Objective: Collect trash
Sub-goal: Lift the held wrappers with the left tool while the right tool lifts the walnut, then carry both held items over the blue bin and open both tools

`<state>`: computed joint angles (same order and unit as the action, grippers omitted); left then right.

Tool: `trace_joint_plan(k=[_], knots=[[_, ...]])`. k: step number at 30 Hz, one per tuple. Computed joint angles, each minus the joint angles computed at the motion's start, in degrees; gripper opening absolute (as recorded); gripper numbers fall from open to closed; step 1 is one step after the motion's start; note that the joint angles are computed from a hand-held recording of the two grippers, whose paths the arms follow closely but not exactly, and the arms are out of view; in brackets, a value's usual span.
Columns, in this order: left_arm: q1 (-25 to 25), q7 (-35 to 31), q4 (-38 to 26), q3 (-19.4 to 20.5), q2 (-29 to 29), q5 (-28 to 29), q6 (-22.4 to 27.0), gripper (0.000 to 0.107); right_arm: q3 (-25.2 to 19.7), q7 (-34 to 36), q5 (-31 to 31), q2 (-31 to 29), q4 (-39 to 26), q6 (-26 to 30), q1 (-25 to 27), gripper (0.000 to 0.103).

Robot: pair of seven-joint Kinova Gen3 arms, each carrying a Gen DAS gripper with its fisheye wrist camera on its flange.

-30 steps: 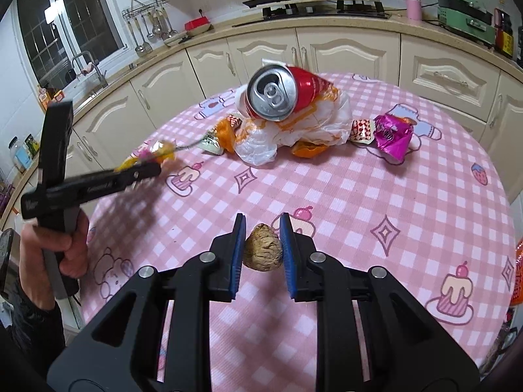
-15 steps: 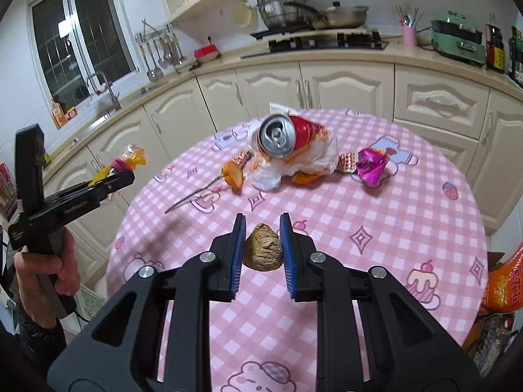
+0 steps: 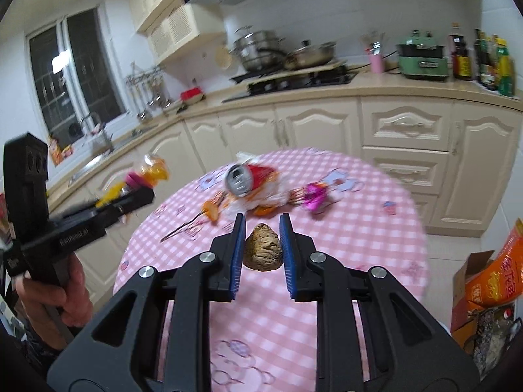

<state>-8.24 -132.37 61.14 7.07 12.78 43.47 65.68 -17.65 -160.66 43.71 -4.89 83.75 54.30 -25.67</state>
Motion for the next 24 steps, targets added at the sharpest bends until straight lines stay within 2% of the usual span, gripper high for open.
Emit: trace_joint_plan(k=[6, 12, 17, 24], knots=[[6.54, 0.77, 1.00, 2.99, -0.11, -0.93, 0.63, 0.025, -1.56, -7.11, 1.36, -9.03, 8.07, 3.92, 5.42, 0.022], [15.59, 4.64, -0.50, 5.74, 3.17, -5.52, 2.34, 0.025, -0.07, -10.83, -4.14, -18.20, 17.87, 5.68, 12.12, 0.022], [24.76, 8.55, -0.63, 7.65, 7.10, -11.85, 2.43, 0.025, 4.28, -11.75, -10.65, -25.20, 27.58, 4.16, 16.16, 0.022], [36.39, 13.39, -2.85, 8.22, 14.32, -21.99, 2.62, 0.025, 11.84, -9.15, -18.13, -28.96, 37.70, -2.59, 19.55, 0.022]])
